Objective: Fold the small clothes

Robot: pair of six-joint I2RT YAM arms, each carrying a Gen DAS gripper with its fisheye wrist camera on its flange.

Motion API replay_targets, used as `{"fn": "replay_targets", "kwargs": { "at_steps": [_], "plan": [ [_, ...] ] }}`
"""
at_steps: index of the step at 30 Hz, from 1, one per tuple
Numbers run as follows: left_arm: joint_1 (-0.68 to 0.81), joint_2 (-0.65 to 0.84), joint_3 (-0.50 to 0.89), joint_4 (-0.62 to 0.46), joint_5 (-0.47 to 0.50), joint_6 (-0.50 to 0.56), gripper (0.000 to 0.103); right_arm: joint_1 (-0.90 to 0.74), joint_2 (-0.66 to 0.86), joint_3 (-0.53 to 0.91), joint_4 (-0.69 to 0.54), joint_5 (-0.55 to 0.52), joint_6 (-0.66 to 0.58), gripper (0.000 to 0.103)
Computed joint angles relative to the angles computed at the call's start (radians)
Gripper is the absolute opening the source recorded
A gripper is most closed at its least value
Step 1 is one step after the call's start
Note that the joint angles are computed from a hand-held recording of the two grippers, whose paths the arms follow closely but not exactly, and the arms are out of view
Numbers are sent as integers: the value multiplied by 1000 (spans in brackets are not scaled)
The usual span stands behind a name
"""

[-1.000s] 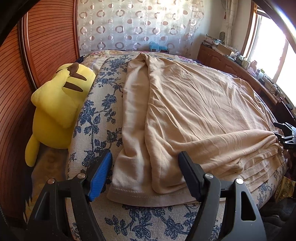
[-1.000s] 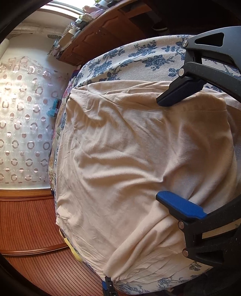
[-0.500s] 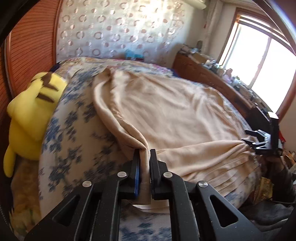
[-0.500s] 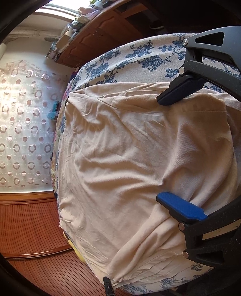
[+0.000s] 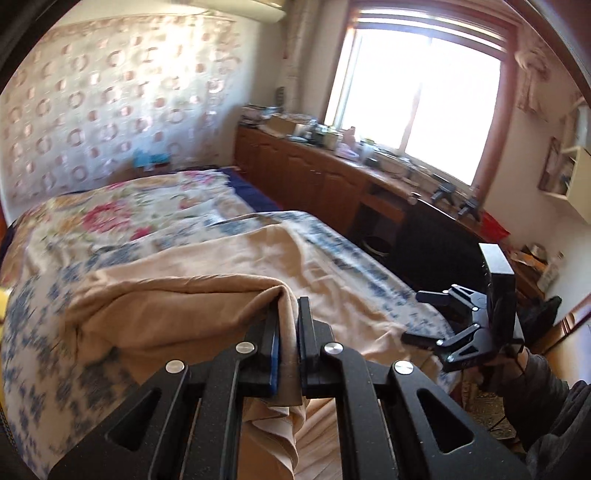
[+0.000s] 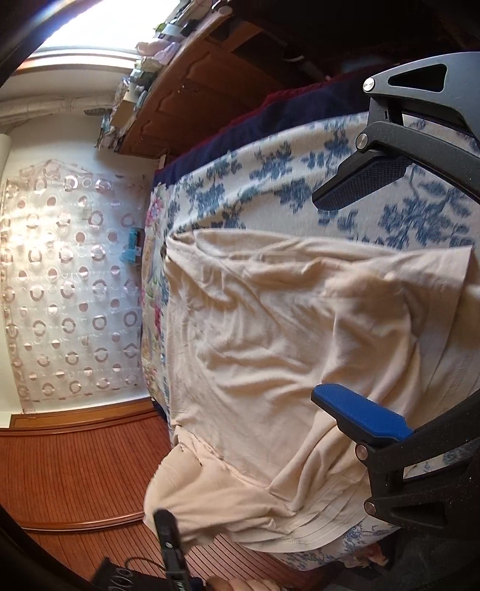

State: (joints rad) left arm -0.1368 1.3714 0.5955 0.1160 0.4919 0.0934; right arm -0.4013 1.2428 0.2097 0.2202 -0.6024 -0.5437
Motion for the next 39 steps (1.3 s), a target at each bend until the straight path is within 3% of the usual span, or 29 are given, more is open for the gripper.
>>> {"fn": "replay_targets", "kwargs": {
  "at_steps": [6, 12, 15, 17, 18, 19, 21, 29, 39],
  "plan": [
    [-193, 53, 136, -65, -48, -36, 9, -193, -74, 5, -131, -126, -99, 95],
    [-283, 73, 169, -101, -87, -53, 12, -287, -70, -4, -175, -181, -162, 95],
    [-287, 67, 145, -89, -133, -28, 44, -275, -77, -17, -172, -172, -151, 95],
    [-257, 50, 127, -96, -109, -16, 48, -276, -82, -5, -195, -171, -156, 95],
    [-249, 47, 119, -87, -113, -17, 56, -267, -85, -2, -197, -166, -148, 95],
    [-242, 32, 102, -78, -125, -17, 70, -261, -82, 17, -210, -165, -143, 95],
    [-218, 2, 50, -37, -155, -3, 78, -244, -77, 23, -207, -163, -133, 95],
    [-74, -13, -88, 67, -170, 6, 78, -78, -51, 22, -123, -97, -39, 91],
    [136, 30, -153, 158, -136, 10, 78, 253, -10, 108, -54, 102, 71, 85]
  ]
}}
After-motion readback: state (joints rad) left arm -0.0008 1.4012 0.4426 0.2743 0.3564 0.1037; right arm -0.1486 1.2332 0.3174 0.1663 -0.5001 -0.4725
